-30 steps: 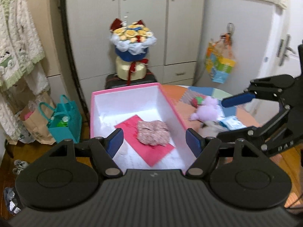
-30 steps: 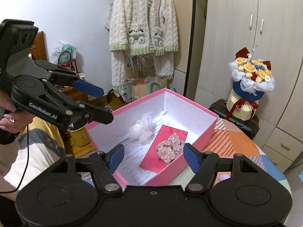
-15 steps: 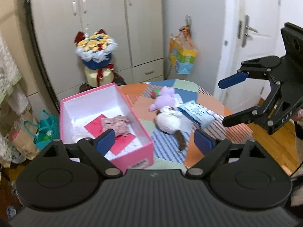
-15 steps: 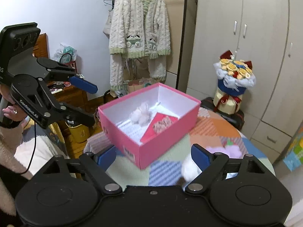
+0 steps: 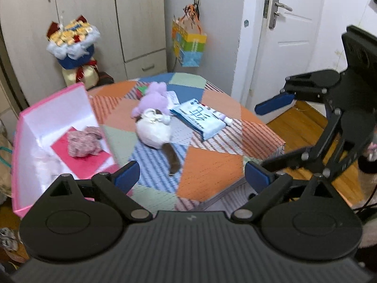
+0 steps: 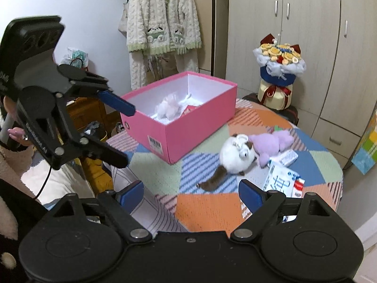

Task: Organize soft objects
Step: 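Withdraw both grippers from the box toward the white plush dog, then lower the left gripper onto the white plush dog and close on it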

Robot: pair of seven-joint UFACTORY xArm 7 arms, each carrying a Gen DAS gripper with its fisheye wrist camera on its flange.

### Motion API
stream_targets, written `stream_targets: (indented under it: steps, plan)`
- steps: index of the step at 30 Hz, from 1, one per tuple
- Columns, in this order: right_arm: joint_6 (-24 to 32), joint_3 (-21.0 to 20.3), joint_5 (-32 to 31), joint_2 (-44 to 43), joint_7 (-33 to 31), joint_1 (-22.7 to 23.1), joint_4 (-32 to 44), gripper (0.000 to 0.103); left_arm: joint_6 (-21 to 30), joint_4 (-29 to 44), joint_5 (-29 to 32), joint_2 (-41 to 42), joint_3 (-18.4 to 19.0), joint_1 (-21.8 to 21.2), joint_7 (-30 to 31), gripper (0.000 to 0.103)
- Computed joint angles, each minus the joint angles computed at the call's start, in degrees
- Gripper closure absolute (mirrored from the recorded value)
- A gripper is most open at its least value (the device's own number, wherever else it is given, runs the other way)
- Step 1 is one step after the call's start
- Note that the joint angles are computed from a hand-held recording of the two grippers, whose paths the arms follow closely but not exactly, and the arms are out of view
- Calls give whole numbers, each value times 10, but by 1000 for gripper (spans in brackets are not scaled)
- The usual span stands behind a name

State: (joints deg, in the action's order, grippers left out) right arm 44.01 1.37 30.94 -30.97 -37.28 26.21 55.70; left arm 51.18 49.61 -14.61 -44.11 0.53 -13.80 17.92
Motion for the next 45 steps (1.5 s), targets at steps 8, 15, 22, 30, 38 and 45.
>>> stream_targets:
  steps: [8,15,22,30,38,45]
  plan:
    - [-23,-10,16,34,-59,3,-25,13,-37,3,-21,73,-8,-2,-22,10]
    - [-114,-6,67,87,-133,21,-41,13,-106,5,-27,142,-17,-3,-44,14]
    - [-236,5,139,178,-194,37,-21,13,-206,10,41,215,-57,36,-130,25]
    - [-280,48,171,269,-214,3,44,13,-263,34,102,278,-53,42,-191,34]
    - [-271,87,80,336,-104,-40,104,12,-262,67,79,331,-44,39,-206,37]
    - [-215,108,91,375,-65,-74,149,12,-254,76,43,348,-34,39,-205,43]
